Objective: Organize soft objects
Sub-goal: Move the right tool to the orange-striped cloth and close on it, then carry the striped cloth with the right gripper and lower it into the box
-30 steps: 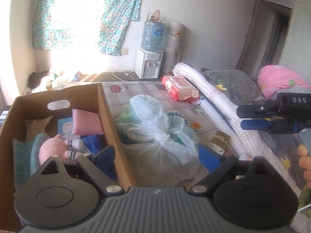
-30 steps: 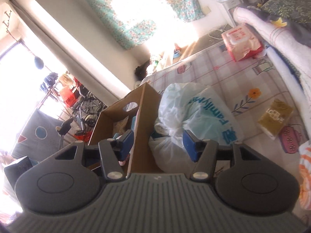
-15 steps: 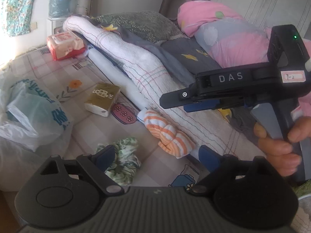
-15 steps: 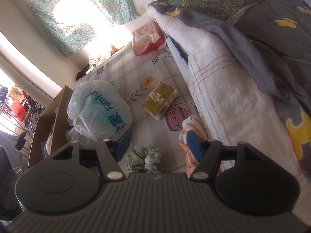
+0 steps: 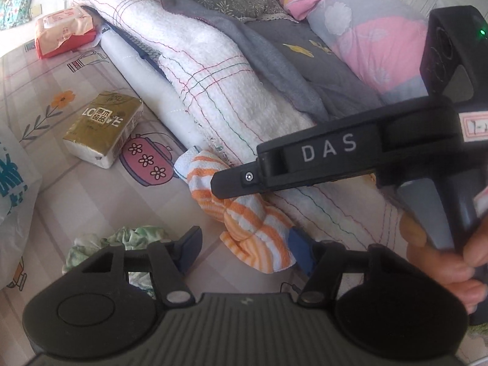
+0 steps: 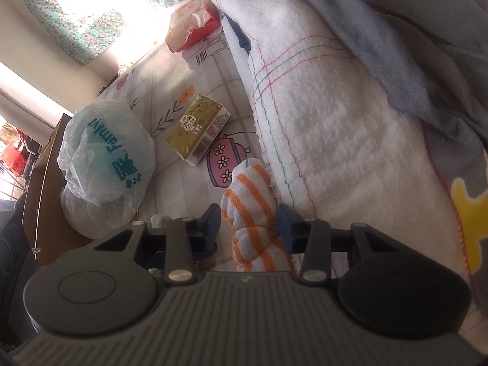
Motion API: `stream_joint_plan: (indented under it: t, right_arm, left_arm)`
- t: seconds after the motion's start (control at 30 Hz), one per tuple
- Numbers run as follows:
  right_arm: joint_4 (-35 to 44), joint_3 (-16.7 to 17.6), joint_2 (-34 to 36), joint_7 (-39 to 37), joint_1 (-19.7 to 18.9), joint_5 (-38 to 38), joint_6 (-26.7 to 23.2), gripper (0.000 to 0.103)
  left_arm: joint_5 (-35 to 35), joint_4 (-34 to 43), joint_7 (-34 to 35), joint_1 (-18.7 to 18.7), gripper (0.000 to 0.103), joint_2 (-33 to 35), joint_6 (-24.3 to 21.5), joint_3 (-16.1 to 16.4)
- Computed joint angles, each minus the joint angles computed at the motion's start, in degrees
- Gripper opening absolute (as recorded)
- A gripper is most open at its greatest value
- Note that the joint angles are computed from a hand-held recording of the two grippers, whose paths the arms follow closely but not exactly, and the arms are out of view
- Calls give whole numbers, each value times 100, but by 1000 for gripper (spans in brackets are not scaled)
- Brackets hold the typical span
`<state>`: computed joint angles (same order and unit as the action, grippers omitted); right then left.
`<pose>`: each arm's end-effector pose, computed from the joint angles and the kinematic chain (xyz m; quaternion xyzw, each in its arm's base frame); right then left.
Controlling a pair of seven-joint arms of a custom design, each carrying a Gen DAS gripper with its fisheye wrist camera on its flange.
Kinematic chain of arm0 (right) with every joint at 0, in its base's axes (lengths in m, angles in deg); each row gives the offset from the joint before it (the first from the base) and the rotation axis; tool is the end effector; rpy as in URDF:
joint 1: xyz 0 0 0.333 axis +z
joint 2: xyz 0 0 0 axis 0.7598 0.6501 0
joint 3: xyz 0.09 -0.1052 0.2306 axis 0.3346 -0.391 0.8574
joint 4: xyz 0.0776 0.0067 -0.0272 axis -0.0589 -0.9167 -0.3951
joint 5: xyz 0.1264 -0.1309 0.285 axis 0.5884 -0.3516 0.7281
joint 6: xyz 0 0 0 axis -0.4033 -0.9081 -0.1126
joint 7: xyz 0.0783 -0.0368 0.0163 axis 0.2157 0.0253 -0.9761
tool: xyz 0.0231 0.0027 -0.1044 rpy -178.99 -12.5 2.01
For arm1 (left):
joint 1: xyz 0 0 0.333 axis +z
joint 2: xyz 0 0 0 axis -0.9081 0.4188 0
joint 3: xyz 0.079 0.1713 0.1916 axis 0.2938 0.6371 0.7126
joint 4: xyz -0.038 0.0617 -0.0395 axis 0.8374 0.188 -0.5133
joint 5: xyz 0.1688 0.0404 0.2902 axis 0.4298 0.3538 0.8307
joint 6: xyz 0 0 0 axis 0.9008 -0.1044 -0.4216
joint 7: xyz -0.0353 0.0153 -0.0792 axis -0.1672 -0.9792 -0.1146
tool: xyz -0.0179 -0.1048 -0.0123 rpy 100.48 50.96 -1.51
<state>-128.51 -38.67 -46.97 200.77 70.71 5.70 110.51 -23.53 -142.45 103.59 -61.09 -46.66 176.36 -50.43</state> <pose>0.3621 0.2578 0.4288 -0.4518 0.8348 -0.0515 0.3104 0.4845 -0.0302 0.4056 0.2812 -0.9082 0.3038 0.0626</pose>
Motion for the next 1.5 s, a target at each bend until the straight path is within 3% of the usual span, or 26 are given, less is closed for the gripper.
stream_joint_plan:
  t: [0.2,0.43,0.77,1.17,1.5]
  right_arm:
    - [159,-118,221,-359,106,161,-138,38]
    - [162,-97,233,-364,86,184,-107,35]
    - [756,208,78,-192,115,-255,-725,34]
    - [3180,434,1064,-391,611,-1344,-2004,34]
    - [6348,127,3265,-1509,1564,-1316,-2491,34]
  left_arm:
    - [-26,104,-101,-61,63,170,66,-71]
    - [-65,201,-286,-54,55,238,-3,-95]
    - [-440,150,66,180,51,-241,-352,202]
    - [-1225,595,404,790,50,-616,-913,808]
    - [-1534,1620,477,1515,50,-37,-1066,1112]
